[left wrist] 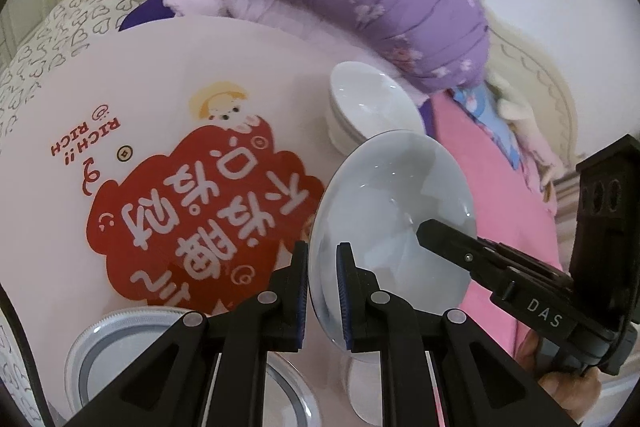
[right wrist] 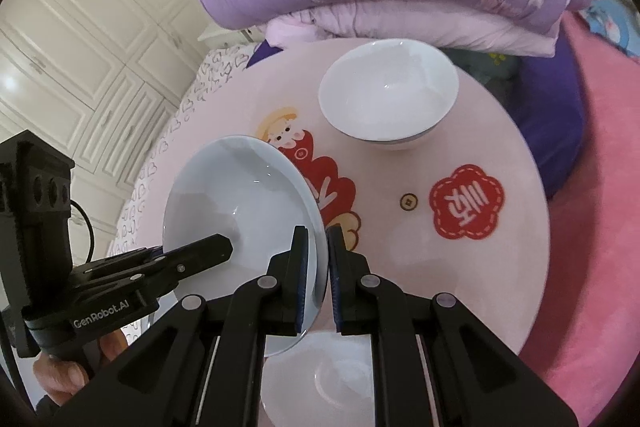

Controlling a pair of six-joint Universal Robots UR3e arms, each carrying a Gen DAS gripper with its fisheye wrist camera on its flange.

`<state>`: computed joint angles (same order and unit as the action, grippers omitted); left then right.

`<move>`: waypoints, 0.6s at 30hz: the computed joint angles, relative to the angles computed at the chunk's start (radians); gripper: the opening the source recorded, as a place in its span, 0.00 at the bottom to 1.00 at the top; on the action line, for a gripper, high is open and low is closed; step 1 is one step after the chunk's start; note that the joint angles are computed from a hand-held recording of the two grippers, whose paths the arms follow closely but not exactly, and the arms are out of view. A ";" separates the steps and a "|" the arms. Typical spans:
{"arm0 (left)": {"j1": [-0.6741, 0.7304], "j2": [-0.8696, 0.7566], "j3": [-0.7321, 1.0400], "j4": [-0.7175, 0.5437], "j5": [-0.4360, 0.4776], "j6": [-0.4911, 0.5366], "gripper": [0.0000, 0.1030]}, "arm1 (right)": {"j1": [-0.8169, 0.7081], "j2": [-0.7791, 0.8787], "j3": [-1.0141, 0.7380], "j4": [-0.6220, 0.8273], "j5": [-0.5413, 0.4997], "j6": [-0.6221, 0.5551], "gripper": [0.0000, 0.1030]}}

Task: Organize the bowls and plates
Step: 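Carry the bowl with both grippers and lower it into the first bowl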

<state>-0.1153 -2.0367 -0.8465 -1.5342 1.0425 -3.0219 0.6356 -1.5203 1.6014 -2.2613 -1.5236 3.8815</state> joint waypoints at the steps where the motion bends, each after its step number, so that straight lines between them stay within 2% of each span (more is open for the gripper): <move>1: 0.000 0.010 0.003 -0.014 -0.004 0.010 0.09 | 0.009 -0.013 -0.006 0.017 -0.012 0.005 0.10; 9: -0.004 0.108 -0.046 -0.115 -0.033 0.102 0.09 | 0.070 -0.127 0.024 0.092 -0.065 0.061 0.10; 18: -0.032 0.192 -0.129 -0.137 -0.042 0.136 0.09 | 0.141 -0.205 0.076 0.136 -0.124 0.143 0.10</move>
<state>-0.1471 -1.8452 -0.9753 -1.6710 1.0009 -2.8857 0.7769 -1.7256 1.6769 -2.1249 -1.6479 4.0249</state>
